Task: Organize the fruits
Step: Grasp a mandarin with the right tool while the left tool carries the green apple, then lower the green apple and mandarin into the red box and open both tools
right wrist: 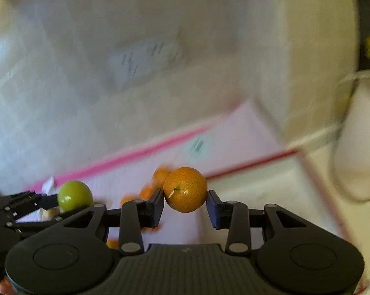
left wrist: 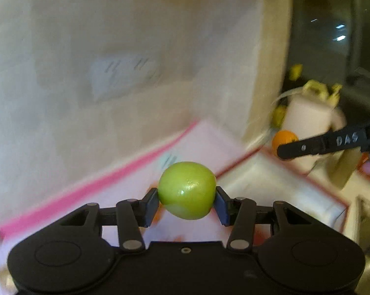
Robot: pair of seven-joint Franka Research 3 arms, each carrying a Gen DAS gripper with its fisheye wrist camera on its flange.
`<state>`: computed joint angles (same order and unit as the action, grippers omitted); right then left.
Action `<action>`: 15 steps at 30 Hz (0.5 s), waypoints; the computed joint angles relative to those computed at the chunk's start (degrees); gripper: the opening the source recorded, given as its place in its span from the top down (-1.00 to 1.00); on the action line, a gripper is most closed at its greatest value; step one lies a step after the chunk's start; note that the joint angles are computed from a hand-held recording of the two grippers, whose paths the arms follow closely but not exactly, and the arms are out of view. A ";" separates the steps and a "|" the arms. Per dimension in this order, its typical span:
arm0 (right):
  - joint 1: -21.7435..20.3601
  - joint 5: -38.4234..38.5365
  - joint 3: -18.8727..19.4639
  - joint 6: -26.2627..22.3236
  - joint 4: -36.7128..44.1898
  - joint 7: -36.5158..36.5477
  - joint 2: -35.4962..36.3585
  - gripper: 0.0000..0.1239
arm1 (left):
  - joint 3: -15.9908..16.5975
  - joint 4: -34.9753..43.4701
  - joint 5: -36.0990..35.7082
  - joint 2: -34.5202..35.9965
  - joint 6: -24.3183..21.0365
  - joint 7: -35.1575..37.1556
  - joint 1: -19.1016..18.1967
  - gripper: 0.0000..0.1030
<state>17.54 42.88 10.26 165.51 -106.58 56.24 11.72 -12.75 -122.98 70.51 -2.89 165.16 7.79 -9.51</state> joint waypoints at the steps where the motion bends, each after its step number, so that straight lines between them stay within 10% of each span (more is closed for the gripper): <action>1: -0.46 0.57 -0.20 1.29 -0.06 -0.57 -0.50 0.36 | 0.17 2.43 -0.91 1.57 1.67 1.97 0.02 -0.11; 7: -2.65 -0.90 -2.49 2.71 1.50 2.25 1.53 0.35 | -2.19 17.12 -24.11 16.46 5.86 26.17 0.02 -0.11; 11: -3.65 -5.45 -4.56 -1.81 5.12 8.87 7.40 0.35 | -12.87 29.06 -45.59 29.89 -0.85 45.96 5.77 -0.11; 15: -4.27 -11.26 -5.58 -7.42 10.13 15.43 14.17 0.35 | -13.45 38.91 -51.32 39.15 -7.58 51.78 3.19 -0.11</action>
